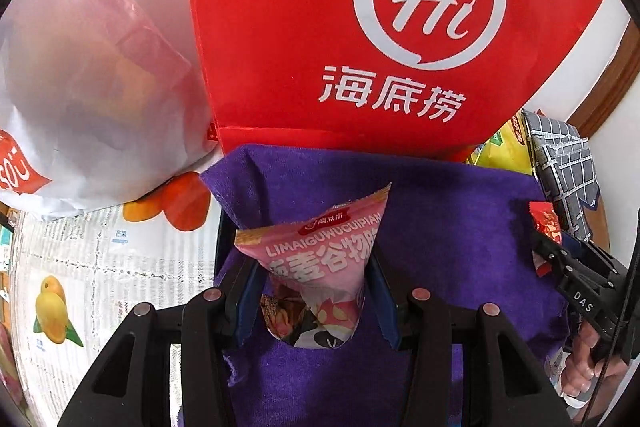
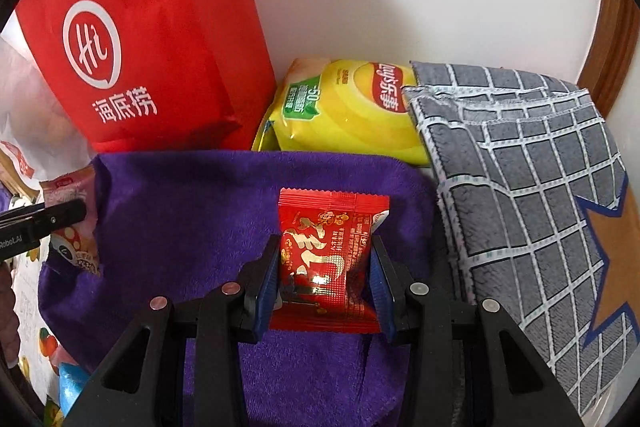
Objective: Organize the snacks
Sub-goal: 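Carry both packets over the purple towel with both tools, then open both tools to drop the packets onto the purple towel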
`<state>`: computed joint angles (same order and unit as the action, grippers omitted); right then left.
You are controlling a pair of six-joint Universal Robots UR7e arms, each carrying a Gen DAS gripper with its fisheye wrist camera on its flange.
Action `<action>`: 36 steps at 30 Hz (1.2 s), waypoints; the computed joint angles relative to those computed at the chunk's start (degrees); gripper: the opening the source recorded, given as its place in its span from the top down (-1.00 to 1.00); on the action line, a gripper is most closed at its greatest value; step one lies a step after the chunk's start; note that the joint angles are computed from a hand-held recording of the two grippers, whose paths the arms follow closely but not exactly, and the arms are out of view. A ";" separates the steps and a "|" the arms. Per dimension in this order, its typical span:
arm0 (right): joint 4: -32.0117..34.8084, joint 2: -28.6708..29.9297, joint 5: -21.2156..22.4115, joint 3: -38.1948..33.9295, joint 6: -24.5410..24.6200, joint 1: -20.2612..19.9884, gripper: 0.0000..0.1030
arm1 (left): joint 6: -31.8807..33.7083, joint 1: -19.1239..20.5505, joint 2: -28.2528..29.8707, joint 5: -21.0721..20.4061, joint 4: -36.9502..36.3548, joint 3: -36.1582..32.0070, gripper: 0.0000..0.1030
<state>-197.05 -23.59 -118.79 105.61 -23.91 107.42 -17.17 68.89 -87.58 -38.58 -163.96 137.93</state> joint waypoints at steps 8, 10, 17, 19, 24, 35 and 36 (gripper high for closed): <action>1.60 1.41 -0.48 -1.32 0.24 -0.42 0.19 | 0.50 1.05 1.98 -1.65 -0.89 -1.00 0.10; 1.95 1.57 -0.48 -1.51 0.39 -0.47 0.19 | 0.71 1.12 2.25 -1.64 -1.18 -1.09 0.10; 3.80 2.56 -0.58 -2.79 1.01 -0.87 0.19 | 0.64 1.37 3.36 -2.21 -1.09 -1.52 0.09; 4.05 3.19 -0.84 -3.49 0.89 -0.87 0.19 | 0.23 1.33 3.81 -2.09 -0.70 -1.74 0.09; 4.34 3.55 -0.80 -3.85 0.83 -0.84 0.18 | -0.71 1.05 3.81 -1.46 0.49 -1.68 -0.07; 4.15 1.09 -0.46 -2.33 1.09 0.74 -0.15 | -2.19 -1.51 1.98 -0.16 2.15 -0.93 -0.49; 4.29 0.67 -0.49 -2.11 1.39 1.08 -0.22 | -2.43 -2.01 1.67 0.16 2.44 -0.79 -0.49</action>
